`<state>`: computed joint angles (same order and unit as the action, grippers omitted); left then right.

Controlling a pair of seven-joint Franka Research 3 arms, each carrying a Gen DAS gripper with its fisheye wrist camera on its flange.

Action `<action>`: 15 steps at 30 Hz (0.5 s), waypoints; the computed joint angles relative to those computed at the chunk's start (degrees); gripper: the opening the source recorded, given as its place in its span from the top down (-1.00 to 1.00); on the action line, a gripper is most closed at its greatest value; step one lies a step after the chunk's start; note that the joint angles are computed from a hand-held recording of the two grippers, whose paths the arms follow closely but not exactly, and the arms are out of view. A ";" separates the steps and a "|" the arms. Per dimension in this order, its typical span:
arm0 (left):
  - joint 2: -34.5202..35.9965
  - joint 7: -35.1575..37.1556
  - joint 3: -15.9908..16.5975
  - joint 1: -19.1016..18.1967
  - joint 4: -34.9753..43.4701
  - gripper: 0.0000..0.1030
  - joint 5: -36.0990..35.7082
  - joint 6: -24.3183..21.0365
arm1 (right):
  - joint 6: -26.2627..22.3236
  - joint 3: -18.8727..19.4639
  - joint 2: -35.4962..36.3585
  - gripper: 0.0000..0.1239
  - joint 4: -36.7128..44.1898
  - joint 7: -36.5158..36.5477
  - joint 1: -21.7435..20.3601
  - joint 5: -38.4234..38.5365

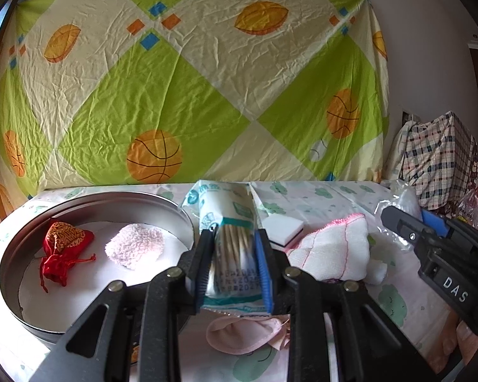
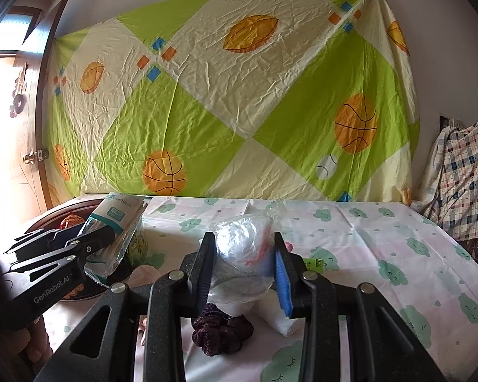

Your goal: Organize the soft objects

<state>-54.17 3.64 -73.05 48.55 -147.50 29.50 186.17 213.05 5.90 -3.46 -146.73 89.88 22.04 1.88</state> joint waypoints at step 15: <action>-0.79 0.24 2.88 -2.32 -4.56 0.51 -1.56 1.70 | -0.63 1.45 3.05 0.41 3.21 2.79 1.15 -4.72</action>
<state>-54.95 3.88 -70.17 46.23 -152.06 27.94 187.86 212.43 7.35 -0.41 -143.52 92.67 23.20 -2.84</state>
